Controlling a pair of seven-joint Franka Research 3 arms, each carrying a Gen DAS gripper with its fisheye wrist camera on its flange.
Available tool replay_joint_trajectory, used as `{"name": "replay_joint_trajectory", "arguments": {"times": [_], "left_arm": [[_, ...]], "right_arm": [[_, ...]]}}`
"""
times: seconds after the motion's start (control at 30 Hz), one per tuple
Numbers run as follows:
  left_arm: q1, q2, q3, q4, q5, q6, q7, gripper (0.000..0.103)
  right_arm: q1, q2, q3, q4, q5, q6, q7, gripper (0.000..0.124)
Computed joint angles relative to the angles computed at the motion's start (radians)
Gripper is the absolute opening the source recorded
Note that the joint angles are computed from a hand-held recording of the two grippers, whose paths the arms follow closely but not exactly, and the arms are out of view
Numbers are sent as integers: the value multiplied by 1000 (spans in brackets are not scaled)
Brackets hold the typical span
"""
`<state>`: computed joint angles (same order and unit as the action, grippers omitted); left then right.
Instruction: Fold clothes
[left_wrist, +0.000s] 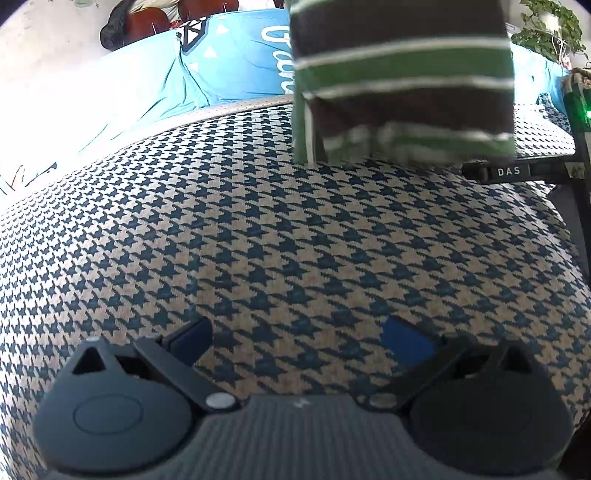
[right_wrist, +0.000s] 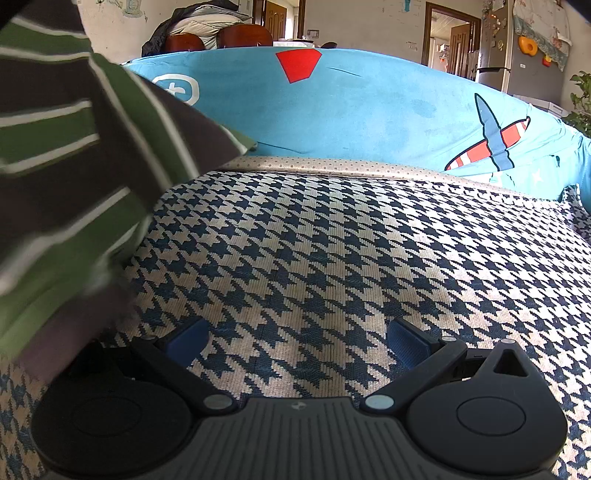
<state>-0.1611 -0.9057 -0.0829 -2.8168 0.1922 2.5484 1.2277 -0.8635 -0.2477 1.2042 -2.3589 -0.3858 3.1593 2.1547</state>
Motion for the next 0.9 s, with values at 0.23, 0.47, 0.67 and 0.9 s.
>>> {"name": "replay_joint_trajectory", "arguments": {"times": [0.23, 0.47, 0.67, 0.9], "left_arm": [[-28, -7, -119, -14, 9, -1, -148, 103], [-49, 56, -85, 12, 53, 23, -165, 103], [-67, 66, -95, 40, 57, -5, -187, 103], [-70, 69, -91, 43, 62, -1, -195, 103]], "right_arm": [[-5, -3, 7, -1, 0, 1, 2, 103], [-11, -8, 16, -3, 10, 2, -3, 103], [-11, -4, 13, 0, 18, 1, -15, 103], [-5, -5, 8, -1, 15, 0, -11, 103]]}}
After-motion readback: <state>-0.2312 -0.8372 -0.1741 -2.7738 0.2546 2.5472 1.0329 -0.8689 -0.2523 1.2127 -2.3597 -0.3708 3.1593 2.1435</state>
